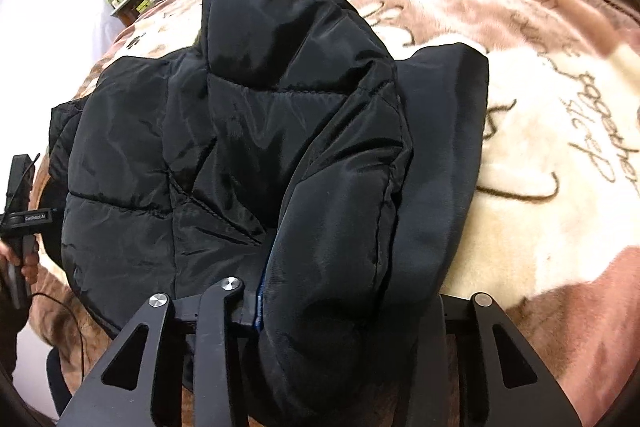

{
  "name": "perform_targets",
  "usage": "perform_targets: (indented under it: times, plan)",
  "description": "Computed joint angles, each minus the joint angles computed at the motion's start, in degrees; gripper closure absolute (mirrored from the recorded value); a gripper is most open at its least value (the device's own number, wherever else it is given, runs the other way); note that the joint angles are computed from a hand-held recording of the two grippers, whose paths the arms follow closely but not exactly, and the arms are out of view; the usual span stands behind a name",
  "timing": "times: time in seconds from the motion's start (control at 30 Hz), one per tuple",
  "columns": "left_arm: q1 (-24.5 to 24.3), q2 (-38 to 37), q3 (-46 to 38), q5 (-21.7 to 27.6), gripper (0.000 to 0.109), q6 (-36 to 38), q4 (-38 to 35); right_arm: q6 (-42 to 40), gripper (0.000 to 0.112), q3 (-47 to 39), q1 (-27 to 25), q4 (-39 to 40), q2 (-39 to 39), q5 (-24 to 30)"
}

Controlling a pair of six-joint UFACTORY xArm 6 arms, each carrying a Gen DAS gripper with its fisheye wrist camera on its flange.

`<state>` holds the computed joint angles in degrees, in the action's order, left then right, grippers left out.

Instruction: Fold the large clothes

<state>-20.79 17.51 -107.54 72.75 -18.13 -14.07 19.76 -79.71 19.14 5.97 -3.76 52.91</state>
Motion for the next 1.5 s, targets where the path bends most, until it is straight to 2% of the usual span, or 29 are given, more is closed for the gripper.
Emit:
perform_targets:
  times: [0.1, 0.37, 0.53, 0.67, 0.8, 1.0, 1.07, 1.2, 1.5]
  plan:
    - [-0.9, 1.2, -3.6, 0.7, 0.069, -1.5, 1.0, 2.4, 0.078, -0.3, 1.8, -3.6, -1.0, -0.1]
    - [-1.3, -0.9, -4.7, -1.2, 0.074, -2.7, -0.4, 4.5, 0.081, -1.6, 3.6, -6.4, -3.5, -0.8]
    - [0.9, -4.0, -2.5, -2.6, 0.074, -0.3, -2.4, 6.1, 0.081, -4.2, 5.3, -8.6, -3.9, -0.7]
    - [4.4, -9.5, 3.9, -4.7, 0.074, 3.2, -5.1, 6.4, 0.081, -7.2, 6.5, -9.0, -3.0, -0.5]
    - [5.7, -12.6, 6.5, -5.5, 0.075, 3.5, -5.9, 5.2, 0.081, -6.3, 6.7, -8.4, -4.9, -1.2]
    - [8.3, -18.5, 12.2, -7.5, 0.075, 4.3, -6.4, 5.9, 0.082, -10.5, 9.2, -8.8, -2.4, -1.8]
    - [5.5, -15.7, 8.8, -8.4, 0.075, 0.5, -4.4, 5.9, 0.082, -10.9, 9.7, -9.0, -2.0, -2.3]
    - [5.4, -18.0, 11.0, -9.6, 0.075, -1.1, -3.2, 6.0, 0.082, -14.1, 11.2, -9.2, 0.6, -2.9]
    - [12.2, -24.0, 17.2, -10.0, 0.075, 1.2, -3.7, 5.6, 0.081, -23.8, 14.3, -7.4, 9.7, -3.4]
